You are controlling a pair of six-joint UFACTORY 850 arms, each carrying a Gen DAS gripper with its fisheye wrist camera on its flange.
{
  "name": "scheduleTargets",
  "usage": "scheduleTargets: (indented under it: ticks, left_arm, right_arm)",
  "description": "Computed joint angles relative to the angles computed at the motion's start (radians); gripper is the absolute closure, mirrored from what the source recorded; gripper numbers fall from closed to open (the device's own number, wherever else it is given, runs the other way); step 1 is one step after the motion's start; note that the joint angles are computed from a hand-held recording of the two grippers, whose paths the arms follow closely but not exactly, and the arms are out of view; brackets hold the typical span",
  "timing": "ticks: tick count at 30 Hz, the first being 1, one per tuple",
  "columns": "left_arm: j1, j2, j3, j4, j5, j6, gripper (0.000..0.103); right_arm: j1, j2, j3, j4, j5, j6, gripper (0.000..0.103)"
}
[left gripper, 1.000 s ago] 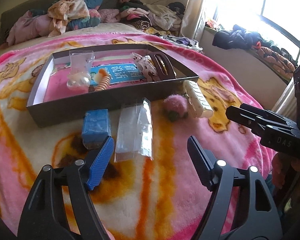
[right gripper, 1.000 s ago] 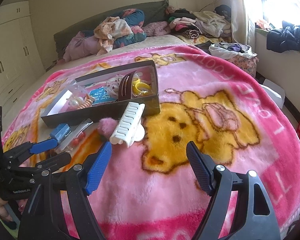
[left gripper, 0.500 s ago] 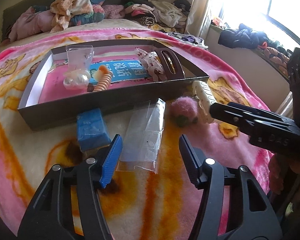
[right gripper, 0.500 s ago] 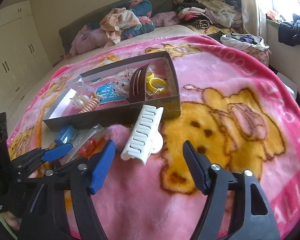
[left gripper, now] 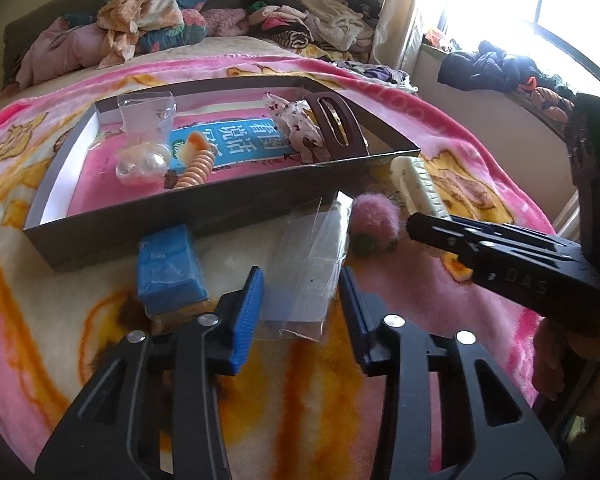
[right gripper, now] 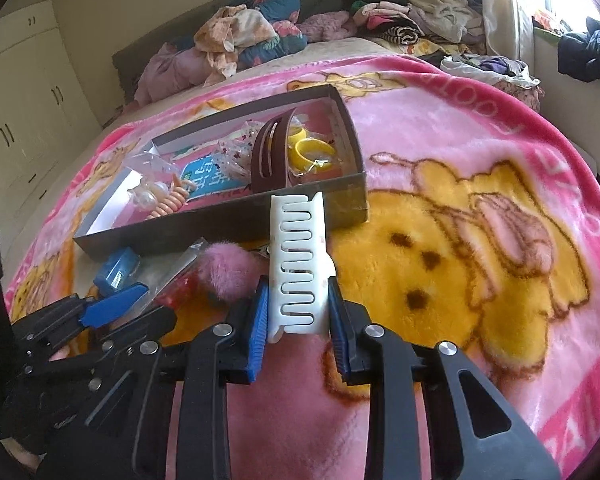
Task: Organize jewelry
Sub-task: 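Grasp the clear plastic bag with the left tool while the right tool grasps the white comb clip, then carry the clear bag and white comb clip into the box with both tools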
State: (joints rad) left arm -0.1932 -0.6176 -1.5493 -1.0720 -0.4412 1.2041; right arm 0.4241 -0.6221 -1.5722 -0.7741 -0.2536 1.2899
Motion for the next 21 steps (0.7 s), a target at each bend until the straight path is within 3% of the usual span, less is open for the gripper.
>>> scheduleTargets:
  ticks: [15,21]
  left_arm:
    - [0.001,0.045,0.052,-0.128,0.000,0.157,0.080]
    - [0.013,0.073,0.072,-0.197,-0.002,0.211,0.080]
  right_arm:
    - [0.006,0.146,0.187,-0.505,0.056,0.570,0.077]
    - [0.022,0.156,0.184,-0.537,0.064,0.584,0.077]
